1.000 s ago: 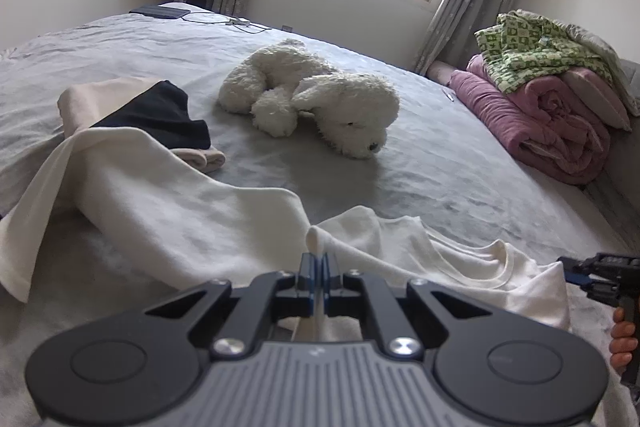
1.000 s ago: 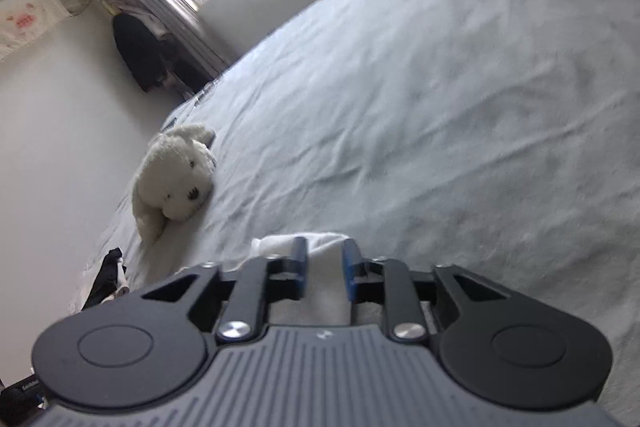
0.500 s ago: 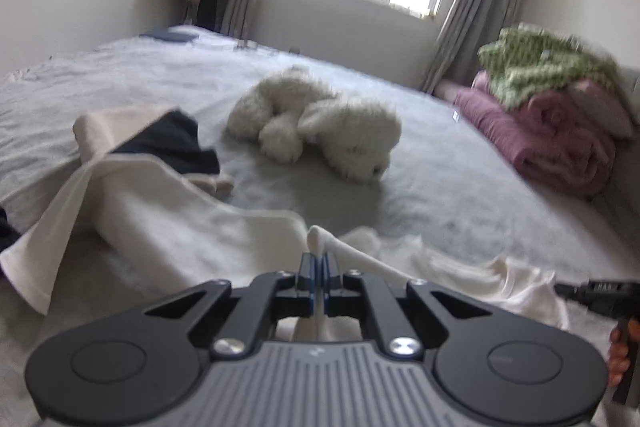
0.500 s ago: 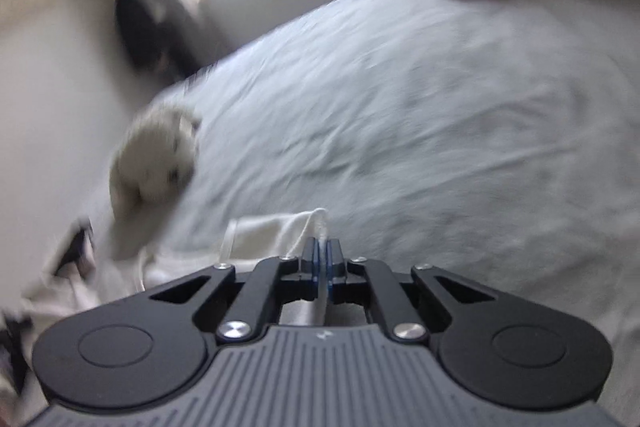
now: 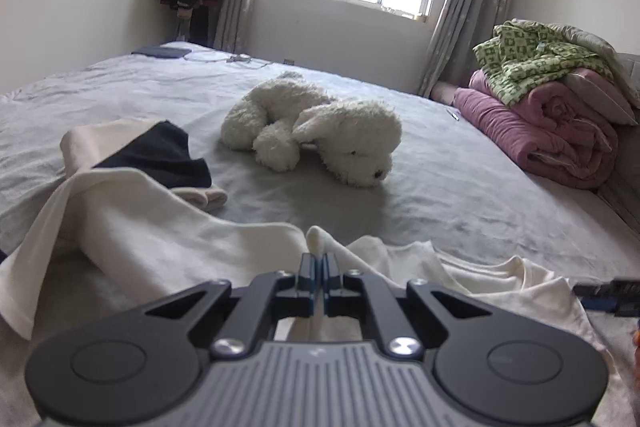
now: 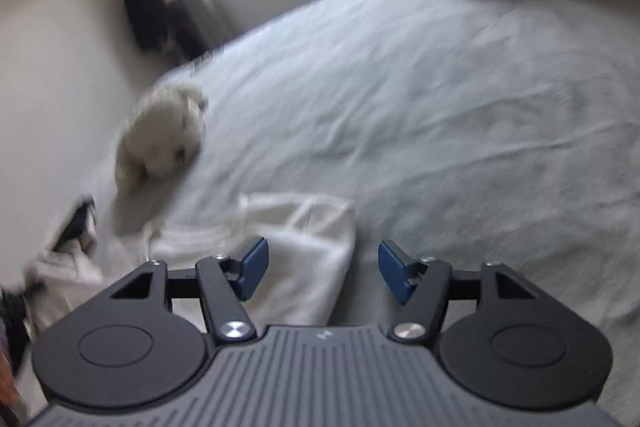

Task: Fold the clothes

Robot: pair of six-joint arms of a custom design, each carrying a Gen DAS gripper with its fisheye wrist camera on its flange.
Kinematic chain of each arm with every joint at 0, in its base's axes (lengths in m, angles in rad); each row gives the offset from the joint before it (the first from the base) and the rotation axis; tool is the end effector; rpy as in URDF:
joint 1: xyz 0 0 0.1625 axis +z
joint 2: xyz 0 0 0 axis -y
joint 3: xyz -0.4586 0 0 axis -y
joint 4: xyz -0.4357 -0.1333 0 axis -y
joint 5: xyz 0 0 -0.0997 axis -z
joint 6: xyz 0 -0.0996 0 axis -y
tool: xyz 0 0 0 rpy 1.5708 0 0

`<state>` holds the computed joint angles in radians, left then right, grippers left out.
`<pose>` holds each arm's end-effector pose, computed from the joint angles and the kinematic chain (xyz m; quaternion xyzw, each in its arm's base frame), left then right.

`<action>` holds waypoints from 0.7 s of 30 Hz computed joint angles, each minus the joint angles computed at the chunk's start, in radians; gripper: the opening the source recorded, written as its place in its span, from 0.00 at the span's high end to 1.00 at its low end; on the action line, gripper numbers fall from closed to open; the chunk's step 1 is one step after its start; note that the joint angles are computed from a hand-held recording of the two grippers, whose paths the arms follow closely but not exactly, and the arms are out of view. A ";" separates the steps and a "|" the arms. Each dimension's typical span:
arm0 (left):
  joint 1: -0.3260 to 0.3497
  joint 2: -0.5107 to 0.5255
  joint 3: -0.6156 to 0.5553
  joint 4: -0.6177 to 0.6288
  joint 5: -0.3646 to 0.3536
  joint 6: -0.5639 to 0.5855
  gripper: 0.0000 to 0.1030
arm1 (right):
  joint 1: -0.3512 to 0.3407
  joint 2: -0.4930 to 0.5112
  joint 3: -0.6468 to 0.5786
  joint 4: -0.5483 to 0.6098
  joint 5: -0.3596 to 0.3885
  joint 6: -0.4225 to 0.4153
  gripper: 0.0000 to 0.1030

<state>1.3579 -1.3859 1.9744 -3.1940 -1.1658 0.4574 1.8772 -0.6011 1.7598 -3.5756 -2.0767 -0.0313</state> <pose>0.0469 -0.5998 0.4104 0.1861 0.8367 -0.4595 0.2326 0.2874 -0.6265 0.0395 0.0471 -0.8875 0.4250 0.1715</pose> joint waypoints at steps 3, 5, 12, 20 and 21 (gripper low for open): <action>-0.001 0.001 0.001 -0.011 -0.007 0.006 0.97 | 0.013 0.037 -0.027 -0.012 -0.064 -0.066 0.91; 0.001 0.003 0.000 -0.015 -0.016 0.008 0.97 | 0.004 0.032 -0.010 -0.058 -0.033 -0.031 0.94; 0.005 0.022 -0.007 -0.032 -0.032 0.045 0.97 | -0.014 -0.005 0.044 -0.145 -0.036 0.011 0.86; 0.006 0.018 -0.006 -0.016 -0.037 0.031 0.97 | 0.023 -0.128 0.118 0.209 0.100 -0.045 0.39; 0.005 0.016 -0.006 -0.014 -0.038 0.031 0.97 | 0.035 -0.131 0.121 0.221 0.088 -0.071 0.39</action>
